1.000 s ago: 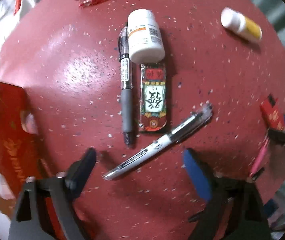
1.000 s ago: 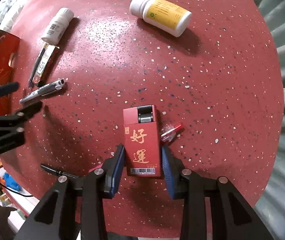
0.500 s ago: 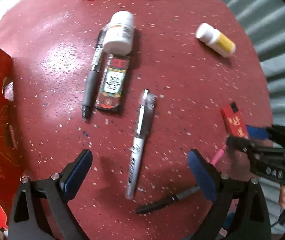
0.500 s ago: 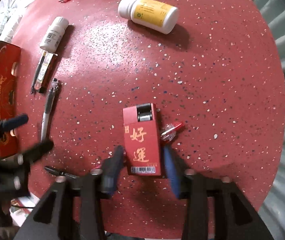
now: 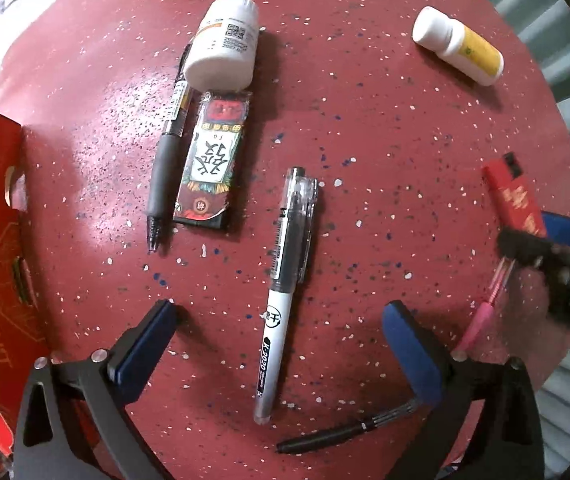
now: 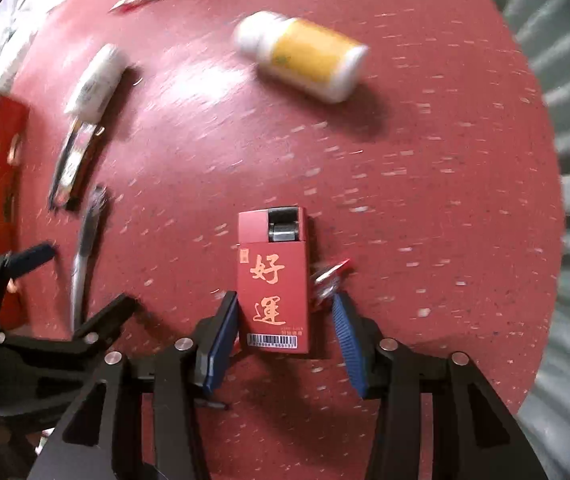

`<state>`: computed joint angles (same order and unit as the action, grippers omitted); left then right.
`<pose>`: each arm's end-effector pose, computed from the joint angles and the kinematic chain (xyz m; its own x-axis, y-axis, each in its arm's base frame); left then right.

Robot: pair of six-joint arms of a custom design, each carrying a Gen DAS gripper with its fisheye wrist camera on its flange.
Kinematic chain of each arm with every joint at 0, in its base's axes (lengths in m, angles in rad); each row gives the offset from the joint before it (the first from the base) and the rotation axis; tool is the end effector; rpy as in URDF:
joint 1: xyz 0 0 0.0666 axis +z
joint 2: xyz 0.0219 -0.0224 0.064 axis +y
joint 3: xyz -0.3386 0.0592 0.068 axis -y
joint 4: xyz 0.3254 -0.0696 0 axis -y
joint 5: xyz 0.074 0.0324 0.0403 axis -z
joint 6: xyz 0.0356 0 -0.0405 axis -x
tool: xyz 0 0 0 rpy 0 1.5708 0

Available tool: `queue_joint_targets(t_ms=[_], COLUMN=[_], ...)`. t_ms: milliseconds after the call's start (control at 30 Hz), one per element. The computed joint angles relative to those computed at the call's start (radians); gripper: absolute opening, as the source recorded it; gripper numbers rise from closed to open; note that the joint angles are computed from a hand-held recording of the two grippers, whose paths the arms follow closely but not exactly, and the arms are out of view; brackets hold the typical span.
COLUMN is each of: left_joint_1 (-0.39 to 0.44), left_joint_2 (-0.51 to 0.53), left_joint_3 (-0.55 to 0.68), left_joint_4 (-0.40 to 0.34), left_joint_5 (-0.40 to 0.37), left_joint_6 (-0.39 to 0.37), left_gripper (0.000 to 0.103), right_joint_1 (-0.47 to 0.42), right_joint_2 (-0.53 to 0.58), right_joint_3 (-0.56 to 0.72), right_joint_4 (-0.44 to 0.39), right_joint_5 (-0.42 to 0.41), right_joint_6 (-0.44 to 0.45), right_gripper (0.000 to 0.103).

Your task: Organize rigid objects

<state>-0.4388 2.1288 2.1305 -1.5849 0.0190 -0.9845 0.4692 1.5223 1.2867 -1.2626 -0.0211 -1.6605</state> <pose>0.5270 -0.2485 0.2728 -0.1472 0.9891 -0.0090 0.9889 0.1470 -0.0208 0.3544 0.1801 0.2868 -0.3719 0.9279 0.0275 0.9266 0.3693 0.0704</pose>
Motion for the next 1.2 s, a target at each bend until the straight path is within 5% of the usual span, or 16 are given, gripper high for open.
queue_joint_targets(t_ms=[100, 333, 733, 800, 867, 900, 1200], left_joint_1=[0.000, 0.002, 0.005, 0.007, 0.009, 0.010, 0.011], left_joint_2=[0.020, 0.038, 0.023, 0.020, 0.014, 0.012, 0.007], left_joint_3=[0.041, 0.069, 0.047, 0.040, 0.032, 0.028, 0.021], left_joint_4=[-0.018, -0.021, -0.010, -0.002, 0.005, 0.009, 0.014], left_joint_5=[0.004, 0.008, 0.012, 0.018, 0.027, 0.031, 0.034], left_joint_6=[0.014, 0.004, 0.005, 0.008, 0.008, 0.007, 0.005], left_gripper=[0.103, 0.103, 0.103, 0.103, 0.103, 0.103, 0.103], right_joint_1=[-0.008, -0.014, -0.089, -0.101, -0.115, -0.113, -0.095], right_joint_2=[-0.088, -0.169, -0.010, -0.012, -0.070, -0.092, -0.063], right_joint_3=[-0.111, -0.166, 0.023, 0.022, -0.066, -0.105, -0.106], right_joint_4=[0.065, 0.019, -0.149, -0.158, -0.084, -0.056, -0.049], right_joint_5=[0.000, 0.016, 0.045, 0.045, -0.011, -0.033, -0.038], right_joint_6=[-0.088, -0.101, 0.380, 0.400, 0.357, 0.334, 0.367], right_gripper=[0.049, 0.049, 0.053, 0.063, 0.091, 0.097, 0.102])
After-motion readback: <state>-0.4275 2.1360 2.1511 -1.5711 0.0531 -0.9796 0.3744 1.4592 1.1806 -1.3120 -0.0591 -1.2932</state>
